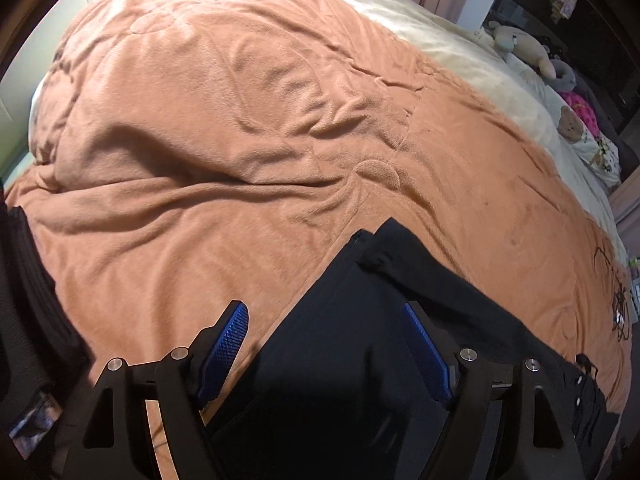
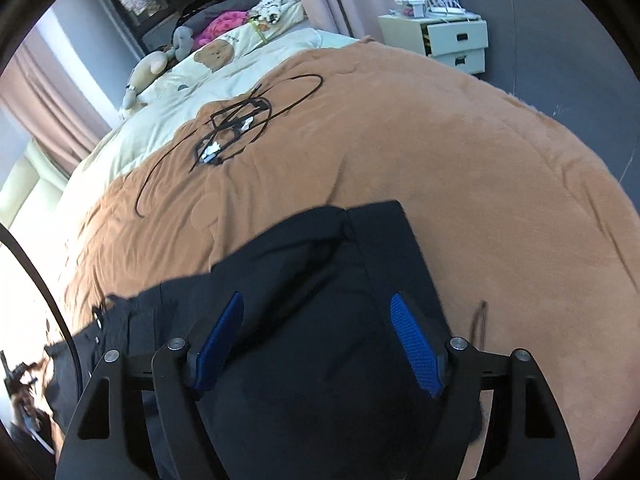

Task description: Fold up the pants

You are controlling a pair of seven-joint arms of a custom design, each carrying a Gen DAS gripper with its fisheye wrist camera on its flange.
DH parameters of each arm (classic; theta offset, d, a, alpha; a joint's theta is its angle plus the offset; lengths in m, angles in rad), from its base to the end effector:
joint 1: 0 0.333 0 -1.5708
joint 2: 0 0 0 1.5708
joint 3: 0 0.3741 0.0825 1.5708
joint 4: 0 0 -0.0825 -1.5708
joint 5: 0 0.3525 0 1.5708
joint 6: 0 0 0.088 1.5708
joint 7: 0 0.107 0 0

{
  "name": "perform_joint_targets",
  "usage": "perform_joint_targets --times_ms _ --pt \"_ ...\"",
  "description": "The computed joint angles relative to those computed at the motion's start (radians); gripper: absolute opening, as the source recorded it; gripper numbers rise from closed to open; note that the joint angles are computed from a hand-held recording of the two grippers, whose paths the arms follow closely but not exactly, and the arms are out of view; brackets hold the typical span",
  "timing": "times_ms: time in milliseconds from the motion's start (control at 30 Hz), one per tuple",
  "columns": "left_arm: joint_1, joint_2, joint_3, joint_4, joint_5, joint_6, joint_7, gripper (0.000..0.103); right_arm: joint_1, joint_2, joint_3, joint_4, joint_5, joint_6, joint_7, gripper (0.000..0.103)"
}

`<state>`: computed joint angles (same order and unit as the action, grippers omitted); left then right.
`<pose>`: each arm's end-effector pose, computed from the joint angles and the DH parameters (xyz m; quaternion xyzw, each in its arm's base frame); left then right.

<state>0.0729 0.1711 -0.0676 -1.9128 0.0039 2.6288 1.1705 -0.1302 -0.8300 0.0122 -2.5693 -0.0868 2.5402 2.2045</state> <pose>0.6232 0.0062 0.5408 -0.8045 0.5293 -0.2263 0.1460 0.2775 -0.0300 0.6572 -0.3877 0.8345 -0.2318 0.3155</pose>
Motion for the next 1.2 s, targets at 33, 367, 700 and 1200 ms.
perform_joint_targets --times_ms 33,367,700,1200 --pt "0.004 -0.016 -0.003 -0.02 -0.012 0.009 0.012 0.08 -0.003 -0.014 0.01 -0.003 -0.001 -0.012 0.006 0.075" --pt "0.014 -0.186 0.0 -0.227 -0.113 0.033 0.101 0.054 0.035 -0.197 0.014 -0.077 0.03 -0.09 0.022 0.075" --pt "-0.009 -0.263 0.016 -0.37 -0.275 0.074 0.177 0.044 0.059 -0.332 -0.001 -0.135 0.09 -0.166 0.035 0.075" --pt "-0.02 -0.18 0.0 -0.392 -0.434 0.13 0.235 0.044 0.087 -0.333 -0.092 -0.237 0.24 -0.077 0.057 0.075"
